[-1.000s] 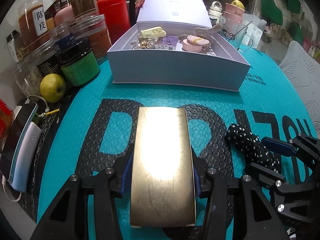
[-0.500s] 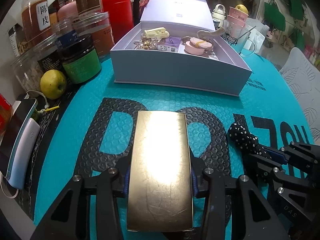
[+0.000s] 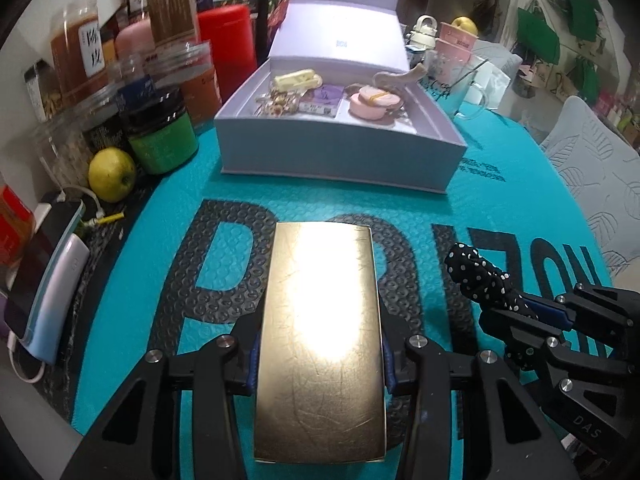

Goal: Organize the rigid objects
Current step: 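Lift and carry the gold case and scrunchie toward the white box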

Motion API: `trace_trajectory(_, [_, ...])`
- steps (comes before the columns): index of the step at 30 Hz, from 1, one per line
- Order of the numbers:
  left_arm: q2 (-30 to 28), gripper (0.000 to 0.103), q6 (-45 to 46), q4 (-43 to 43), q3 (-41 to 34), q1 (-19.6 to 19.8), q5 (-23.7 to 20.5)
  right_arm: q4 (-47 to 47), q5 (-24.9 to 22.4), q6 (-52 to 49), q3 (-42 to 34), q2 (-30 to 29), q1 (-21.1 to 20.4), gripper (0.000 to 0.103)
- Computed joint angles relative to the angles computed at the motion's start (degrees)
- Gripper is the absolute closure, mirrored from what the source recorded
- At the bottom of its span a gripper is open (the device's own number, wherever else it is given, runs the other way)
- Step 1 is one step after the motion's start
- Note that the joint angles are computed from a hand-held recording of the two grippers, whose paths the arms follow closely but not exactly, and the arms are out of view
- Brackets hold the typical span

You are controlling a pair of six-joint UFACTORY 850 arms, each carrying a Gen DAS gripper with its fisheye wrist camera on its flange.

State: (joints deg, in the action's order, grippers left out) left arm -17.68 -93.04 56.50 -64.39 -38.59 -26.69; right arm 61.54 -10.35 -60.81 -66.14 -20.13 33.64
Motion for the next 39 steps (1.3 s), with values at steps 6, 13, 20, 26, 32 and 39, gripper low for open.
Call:
trace_trajectory(6, [0.62,0.060,0.29,2.25,-1.23,-0.88,-1.71,0.41,-1.30,-0.88,0.82,1.97,-0.42,0.088])
trace_trajectory(13, [-0.13,0.060,2.11,2.90,-3.77,-0.11,-0.54,-1.16,-1.51,-0.64,-0.41,2.52,-0.74,0.088])
trace_trajectory(20, [-1.29,0.060,3.01,4.06,-7.11,1.13,-0.72,-4.57,-3.76,2.13,-4.67,0.84,-2.22,0.088])
trace_trajectory(26, [-2.35,0.060,4.75,3.85,-9.79,2.35,-0.74,-5.74,-4.66,2.47,-8.15,-0.96,-3.06,0.088])
trace_trajectory(32, [-4.01,0.060,7.12,3.82,-13.13,3.28,-1.15,-8.89,-6.87,4.31,-12.56,-3.17,-3.95,0.088])
trace_trajectory(39, [-5.66,0.060,9.52,3.26,-16.48,4.53,-1.12,-10.02,-8.99,4.28,-17.45,-5.46,-5.01,0.088])
